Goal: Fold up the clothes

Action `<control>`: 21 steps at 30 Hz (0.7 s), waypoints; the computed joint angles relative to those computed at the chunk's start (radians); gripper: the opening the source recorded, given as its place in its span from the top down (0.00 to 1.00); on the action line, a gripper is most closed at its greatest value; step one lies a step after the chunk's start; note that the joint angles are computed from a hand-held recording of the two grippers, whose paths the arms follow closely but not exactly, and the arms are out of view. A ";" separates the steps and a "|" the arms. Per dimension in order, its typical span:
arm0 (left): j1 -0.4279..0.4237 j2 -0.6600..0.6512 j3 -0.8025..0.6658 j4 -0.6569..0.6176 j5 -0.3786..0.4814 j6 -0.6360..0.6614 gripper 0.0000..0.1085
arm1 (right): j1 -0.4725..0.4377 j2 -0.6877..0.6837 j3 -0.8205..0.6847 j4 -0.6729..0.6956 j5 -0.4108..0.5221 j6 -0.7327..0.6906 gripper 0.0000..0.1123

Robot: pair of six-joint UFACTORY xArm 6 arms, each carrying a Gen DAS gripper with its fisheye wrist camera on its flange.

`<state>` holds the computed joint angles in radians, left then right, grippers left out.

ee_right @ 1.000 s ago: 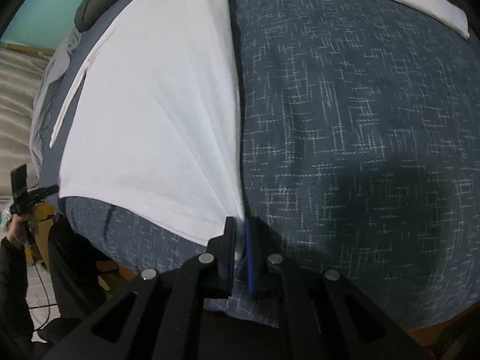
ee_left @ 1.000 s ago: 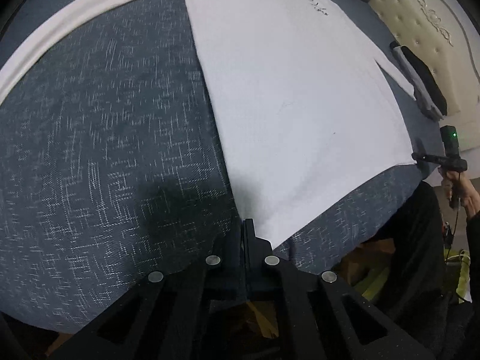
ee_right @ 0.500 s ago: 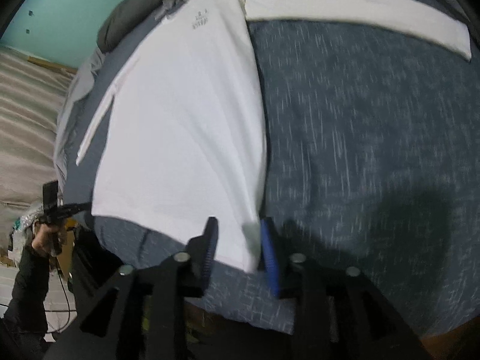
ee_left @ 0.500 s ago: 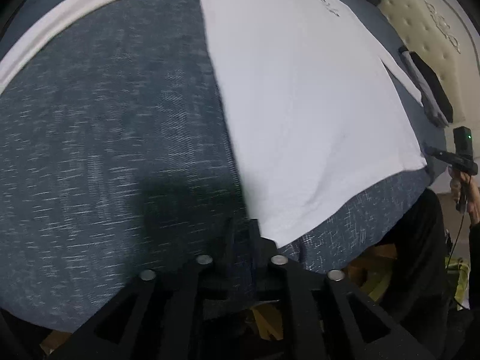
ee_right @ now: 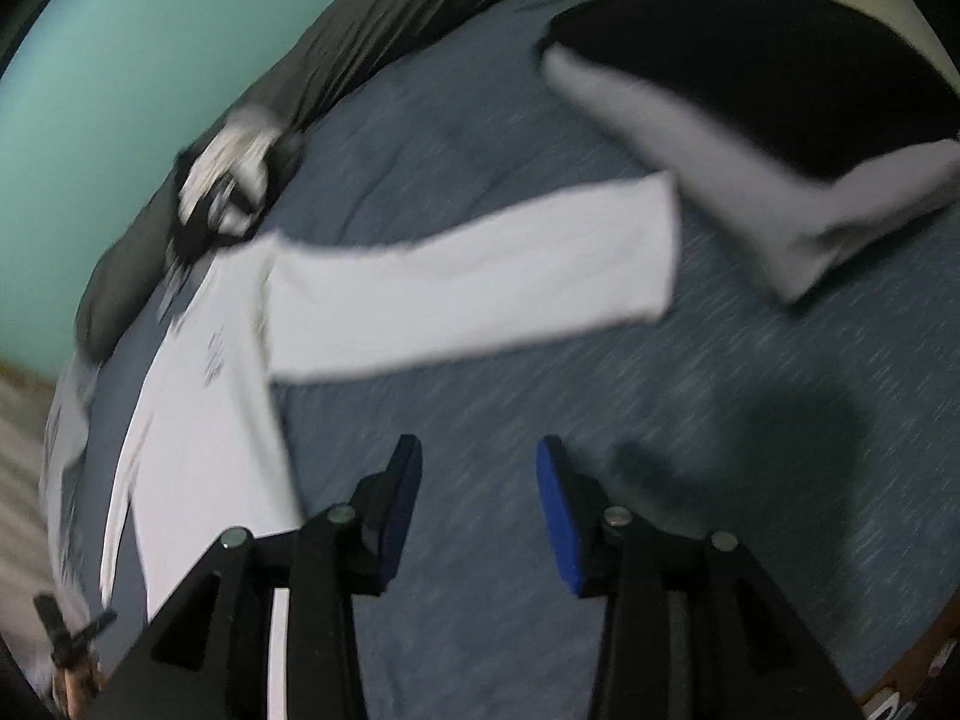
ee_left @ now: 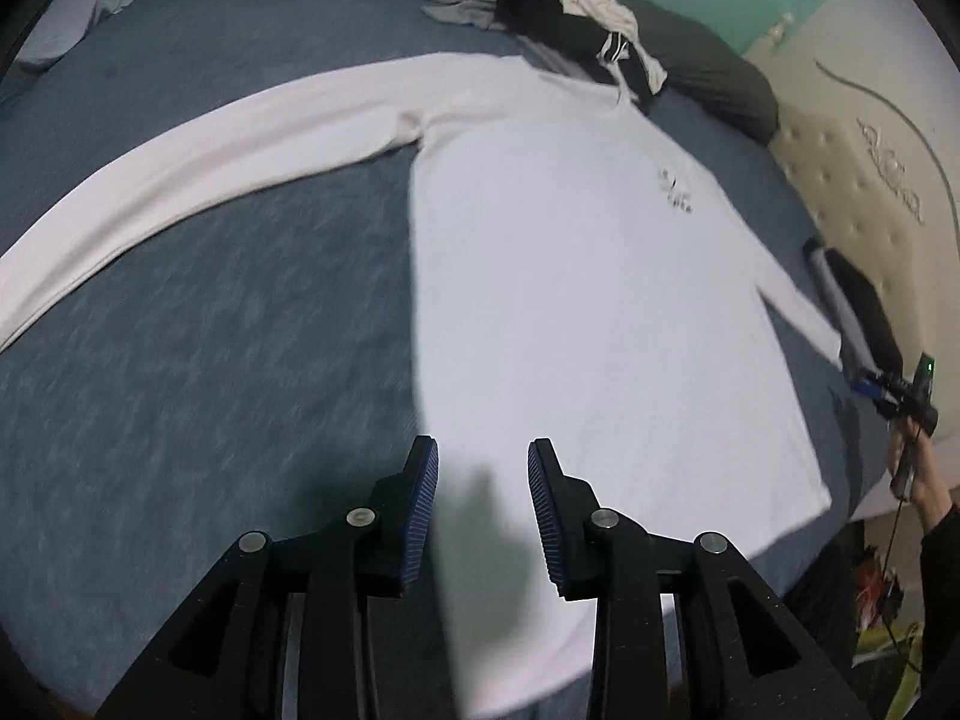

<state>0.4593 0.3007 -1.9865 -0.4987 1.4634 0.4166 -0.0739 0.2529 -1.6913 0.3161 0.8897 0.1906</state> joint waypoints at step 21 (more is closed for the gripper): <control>-0.199 0.216 -0.147 -0.058 -0.187 -0.149 0.69 | -0.017 0.319 -0.311 -0.306 -0.002 0.266 0.48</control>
<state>0.2600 0.5164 -2.1339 -0.5569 1.2763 0.2679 -0.0904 0.5720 -2.0022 0.0105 0.8875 0.4568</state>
